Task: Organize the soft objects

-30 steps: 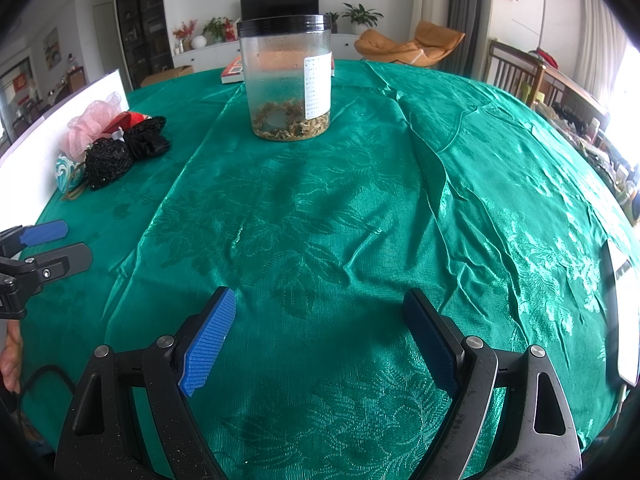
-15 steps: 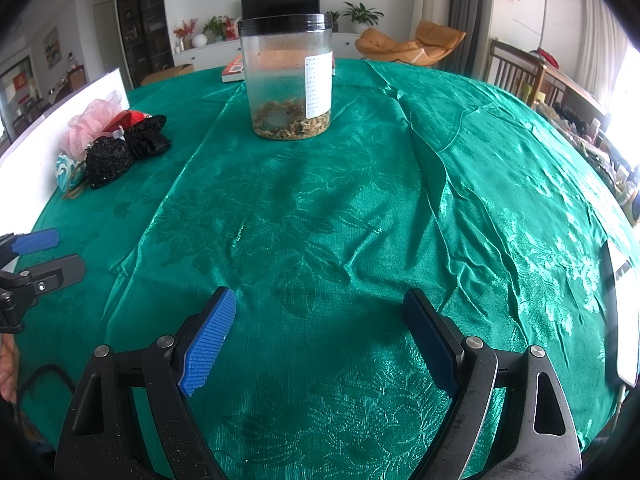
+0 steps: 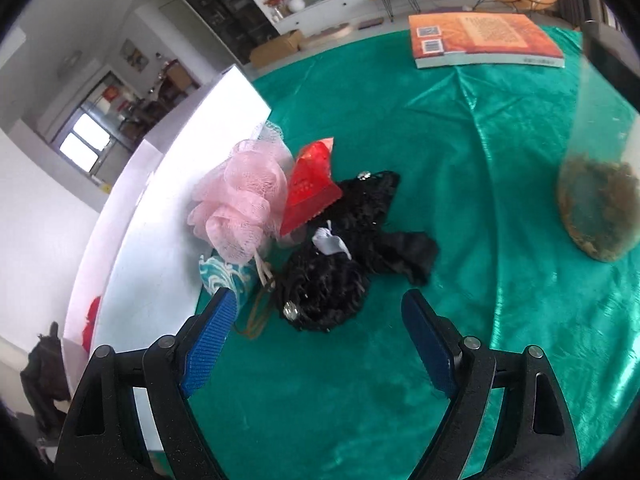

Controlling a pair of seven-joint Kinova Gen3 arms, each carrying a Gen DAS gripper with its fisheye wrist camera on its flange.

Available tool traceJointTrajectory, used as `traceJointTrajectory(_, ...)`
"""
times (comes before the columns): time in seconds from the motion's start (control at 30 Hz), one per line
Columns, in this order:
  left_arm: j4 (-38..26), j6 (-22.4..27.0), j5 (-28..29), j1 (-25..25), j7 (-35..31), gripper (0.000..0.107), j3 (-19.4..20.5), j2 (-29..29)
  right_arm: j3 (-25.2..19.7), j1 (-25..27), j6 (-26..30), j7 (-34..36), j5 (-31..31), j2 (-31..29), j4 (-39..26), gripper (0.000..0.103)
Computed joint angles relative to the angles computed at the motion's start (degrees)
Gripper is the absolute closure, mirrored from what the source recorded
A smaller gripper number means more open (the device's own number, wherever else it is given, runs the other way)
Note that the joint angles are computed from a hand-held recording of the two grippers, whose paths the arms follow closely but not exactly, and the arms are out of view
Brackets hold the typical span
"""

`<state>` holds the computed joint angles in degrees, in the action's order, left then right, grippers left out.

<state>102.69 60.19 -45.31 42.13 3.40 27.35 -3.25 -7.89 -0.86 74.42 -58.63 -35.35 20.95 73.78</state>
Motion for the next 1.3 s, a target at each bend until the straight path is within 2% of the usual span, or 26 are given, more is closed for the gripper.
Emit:
traceJointTrajectory(0.03, -0.77, 1.63, -0.47, -0.37, -0.03, 0.005, 1.28, 0.61, 1.05, -2.56, -1.56, -1.13, 2.01, -0.02, -0.15, 0.019)
traceJointTrajectory(0.1, -1.45, 2.81, -0.68, 1.28, -0.73, 0.005, 0.65, 0.87, 2.67, -4.54, -4.08, -2.12, 3.89, -0.7, 1.16, 0.07)
traceJointTrajectory(0.2, -0.47, 0.28, -0.72, 1.42, 0.06, 0.005, 0.3, 0.04, 3.01, -0.74, -3.71, -0.42, 1.59, -2.31, 4.25, 0.072)
traceJointTrajectory(0.3, 0.46, -3.98, -0.38, 0.62, 0.9, 0.005, -0.37, 0.36, 2.78, 6.2, -3.48, 6.57, 2.32, -6.49, 8.75, 0.072)
traceJointTrajectory(0.37, 1.18, -6.67, 1.07, -0.22, -0.62, 0.005, -1.33, 0.1, 5.48, 10.82, -1.52, 11.14, 0.62, -7.81, 10.67, 0.072)
traceJointTrajectory(0.43, 1.08, -8.43, 1.83, -0.79, -1.68, 0.005, -1.85, 0.84, 8.67, 13.62, -1.8, 13.71, 0.43, -8.54, 11.07, 0.072)
traceJointTrajectory(0.5, 1.06, -9.97, 2.64, -1.52, -3.09, 0.005, -2.45, 0.89, 9.61, 15.94, -3.28, 13.63, 1.34, -7.35, 8.8, 0.072)
traceJointTrajectory(0.6, -1.3, -9.33, 1.65, -1.53, -4.47, 0.005, -2.78, 2.83, 10.77, 15.51, -7.23, 9.57, 2.75, -3.38, 2.58, 0.072)
traceJointTrajectory(0.67, -3.81, -6.89, 1.28, -0.83, -6.44, 0.005, -3.46, 4.58, 7.63, 18.11, -9.3, 9.74, 0.14, -0.25, -0.97, 0.068)
traceJointTrajectory(0.7, -4.53, -6.21, 1.32, -0.55, -7.72, 0.005, -4.16, 5.14, 6.76, 18.68, -9.53, 9.47, -0.78, 1.33, -2.64, 0.062)
traceJointTrajectory(0.73, -5.27, -5.22, 1.27, -0.18, -8.57, 0.005, -4.75, 5.8, 6.96, 18.39, -10.32, 8.74, -0.77, 1.84, -3.37, 0.055)
traceJointTrajectory(0.77, -5.53, -4.77, 1.43, 0.09, -9.03, 0.005, -5.69, 6.24, 7.67, 17.73, -10.45, 7.55, -0.05, 1.64, -3.64, 0.038)
traceJointTrajectory(0.8, -5.33, -5.26, 1.78, 0.21, -8.91, 0.005, -6.71, 6.51, 7.89, 17.77, -10.67, 7.29, -0.01, 0.95, -2.86, 0.032)
traceJointTrajectory(0.9, -3.5, -8.71, 4.11, -1.41, -8.38, 0.005, -9.05, 7.44, 6.01, 20.79, -13.94, 11.49, -0.32, -4.56, 4.29, 0.03)
traceJointTrajectory(0.97, -3.88, -8.55, 5.13, -2.01, -9.22, 0.005, -10.41, 9.62, 5.32, 21.73, -16.2, 14.63, 2.75, -9.02, 9.6, 0.027)
traceJointTrajectory(1.0, -4.53, -7.82, 5.5, -1.91, -9.8, 0.005, -11.02, 10.9, 5.13, 21.26, -17.87, 15.39, 5.08, -11.05, 12.26, 0.027)
traceJointTrajectory(1.07, -5.67, -6.77, 6.19, -1.47, -11.17, 0.005, -12.35, 12.97, 7.46, 17.58, -21.78, 16.17, 9.72, -14.52, 17.37, 0.027)
traceJointTrajectory(1.13, -6.38, -5.87, 6.05, -0.62, -11.82, 0.005, -13.64, 14.44, 10.04, 13.61, -23.27, 14.6, 13.68, -15.65, 19.41, 0.027)
traceJointTrajectory(1.3, -5.94, -5.48, 5.0, 1.47, -9.89, 0.005, -15.71, 15.23, 11.41, 12.96, -21.54, 13.2, 13.81, -13.93, 18.52, 0.024)
